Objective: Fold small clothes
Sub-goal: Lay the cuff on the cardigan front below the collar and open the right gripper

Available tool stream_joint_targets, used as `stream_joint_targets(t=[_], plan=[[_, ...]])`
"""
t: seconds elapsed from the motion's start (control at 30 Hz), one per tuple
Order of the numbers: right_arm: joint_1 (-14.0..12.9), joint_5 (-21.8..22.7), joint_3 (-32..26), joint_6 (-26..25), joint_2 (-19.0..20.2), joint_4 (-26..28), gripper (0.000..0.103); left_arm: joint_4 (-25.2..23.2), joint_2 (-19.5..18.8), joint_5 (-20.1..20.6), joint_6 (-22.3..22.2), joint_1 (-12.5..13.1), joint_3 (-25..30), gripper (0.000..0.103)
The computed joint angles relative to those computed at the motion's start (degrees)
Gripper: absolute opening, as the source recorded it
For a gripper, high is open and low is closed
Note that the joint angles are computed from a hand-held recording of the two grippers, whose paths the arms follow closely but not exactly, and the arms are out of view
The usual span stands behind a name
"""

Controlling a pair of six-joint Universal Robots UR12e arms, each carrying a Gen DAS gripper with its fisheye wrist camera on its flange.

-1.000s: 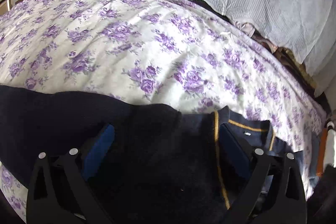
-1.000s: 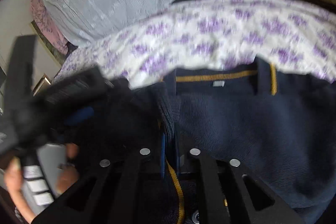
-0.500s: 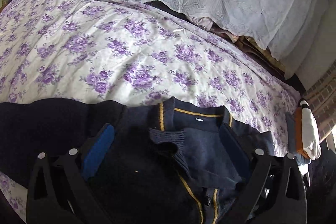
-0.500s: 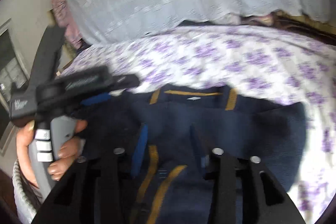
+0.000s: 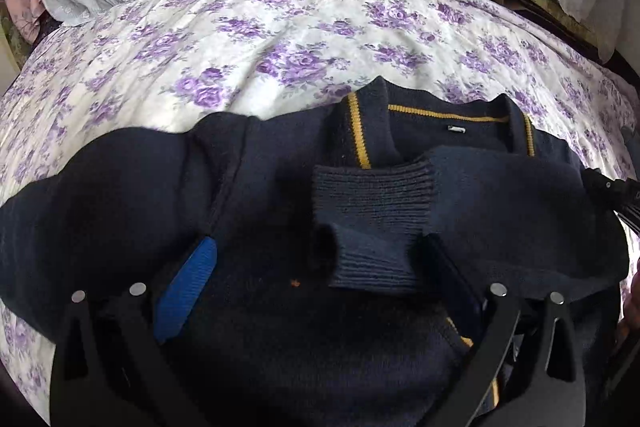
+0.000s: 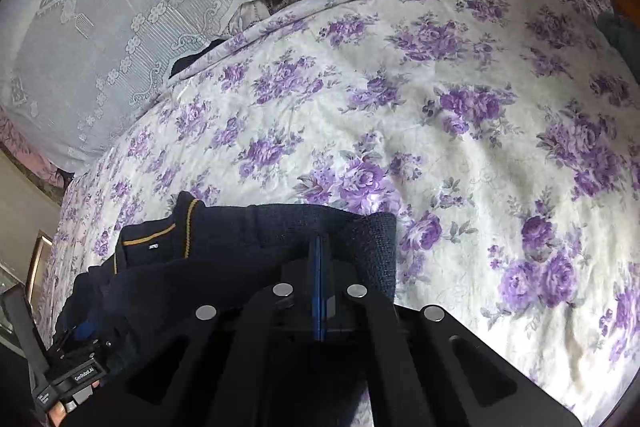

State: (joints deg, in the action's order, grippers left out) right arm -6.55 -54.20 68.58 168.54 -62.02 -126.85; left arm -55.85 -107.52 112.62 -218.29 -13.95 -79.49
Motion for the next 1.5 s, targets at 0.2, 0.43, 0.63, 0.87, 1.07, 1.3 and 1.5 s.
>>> stream_joint_targets(t=[0.2, 0.43, 0.63, 0.87, 1.07, 1.3, 1.5], plan=[[-2.33, 4.74, 8.13, -12.6, -6.9, 0.44, 0.005, 4.14, 3.24, 8.37, -3.82, -1.21, -2.9, 0.099], [-3.11, 3.28, 10.86, -17.57, -8.28, 2.63, 0.002, -4.34, 1.6, 6.41, -3.36, -0.85, -0.97, 0.099], [-2.56, 5.93, 8.51, -17.52, -7.85, 0.14, 0.008, 11.4, 4.59, -3.06, -4.89, 1.36, -5.31, 0.099], [0.07, 1.52, 0.27, -10.71, -1.25, 3.53, 0.007, 11.17, -0.48, -14.28, 2.97, 2.75, 0.21, 0.099], [-0.62, 2.97, 0.82, -6.47, -0.99, 1.66, 0.009, 1.42, -3.81, -3.16, 5.54, 0.17, 4.76, 0.099], [-0.32, 2.35, 9.84, -21.77, -7.09, 0.48, 0.046, 2.27, -1.4, -3.95, 3.72, 0.0, 1.4, 0.099], [-3.85, 10.81, 13.13, -15.8, -8.84, -5.91, 0.06, 7.26, 5.57, -5.22, -2.61, 0.5, -5.84, 0.099]])
